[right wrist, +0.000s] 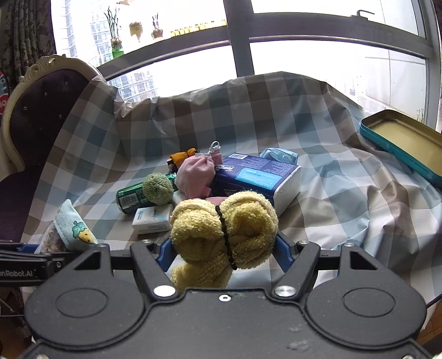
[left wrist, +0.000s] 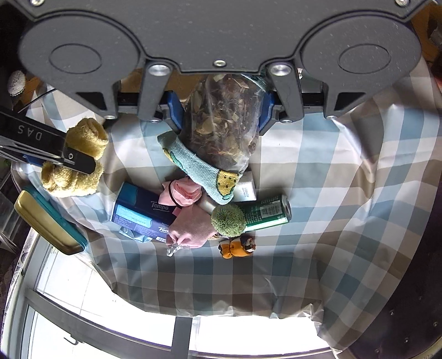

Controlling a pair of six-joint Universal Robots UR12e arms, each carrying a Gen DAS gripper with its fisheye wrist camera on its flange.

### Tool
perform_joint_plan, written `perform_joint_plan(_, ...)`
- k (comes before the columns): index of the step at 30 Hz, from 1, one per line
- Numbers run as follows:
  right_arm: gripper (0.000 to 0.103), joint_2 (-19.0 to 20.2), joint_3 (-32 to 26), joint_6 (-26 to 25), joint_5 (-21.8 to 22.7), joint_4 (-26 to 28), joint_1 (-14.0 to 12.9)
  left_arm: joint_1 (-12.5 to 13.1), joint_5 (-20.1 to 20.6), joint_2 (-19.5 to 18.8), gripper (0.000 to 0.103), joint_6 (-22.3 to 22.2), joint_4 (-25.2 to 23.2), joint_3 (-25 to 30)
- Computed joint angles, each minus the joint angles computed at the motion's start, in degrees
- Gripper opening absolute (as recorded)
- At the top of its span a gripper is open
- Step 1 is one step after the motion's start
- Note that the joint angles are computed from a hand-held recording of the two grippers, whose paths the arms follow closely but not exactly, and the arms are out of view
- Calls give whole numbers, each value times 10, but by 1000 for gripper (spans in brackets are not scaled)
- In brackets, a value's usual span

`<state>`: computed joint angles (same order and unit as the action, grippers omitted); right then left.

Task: Organize soft objects
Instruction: 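Carry the mesh bag into the basket and open the left gripper while the right carries the towel, then lower the yellow towel roll into the basket and open the right gripper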

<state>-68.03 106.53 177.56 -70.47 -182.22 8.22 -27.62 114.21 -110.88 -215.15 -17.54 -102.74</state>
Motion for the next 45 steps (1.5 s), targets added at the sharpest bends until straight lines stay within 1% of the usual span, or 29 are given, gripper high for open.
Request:
perform_joint_plan(4,70,-30,45,-13,24,-51,-11,-10,-13,8,52,-27,1,-15)
perform_joint_plan(8,70,-56,84,-16,56,-92,-26,-24,-10,13,52,-55,-4,-26)
perform_joint_plan(11,71,-72,106,-16,82,-107,-37,-29,-16,17,52,-77,-2,-36)
perform_joint_plan(16,71,-93,133,-18,102,-116,-46,-30,-39,22,52,-108,6,-51)
perform_joint_plan(19,71,-102,145,-24,107,-110,-49,-31,-48,21,53,-120,6,-54)
perform_joint_plan(23,71,-111,156,-34,108,-87,-52,-30,-60,19,53,-130,-2,-55)
perform_joint_plan(25,71,-112,157,-41,104,-74,-51,-30,-60,18,55,-138,-10,-54)
perform_joint_plan(26,71,-112,157,-43,100,-67,-50,-30,-57,17,58,-141,-14,-53)
perform_joint_plan(29,71,-111,152,-42,95,-47,-49,-33,-44,17,60,-143,-19,-52)
perform_joint_plan(30,71,-111,151,-41,95,-44,-49,-34,-40,17,64,-143,-20,-52)
perform_joint_plan(32,71,-110,149,-40,92,-38,-49,-36,-33,16,67,-146,-22,-51)
perform_joint_plan(35,72,-111,149,-44,91,-31,-46,-37,-28,15,67,-148,-31,-49)
perform_joint_plan(39,72,-113,146,-64,90,-15,-44,-39,-23,14,68,-152,-42,-45)
perform_joint_plan(45,73,-115,140,-106,79,28,-39,-46,7,12,69,-161,-66,-38)
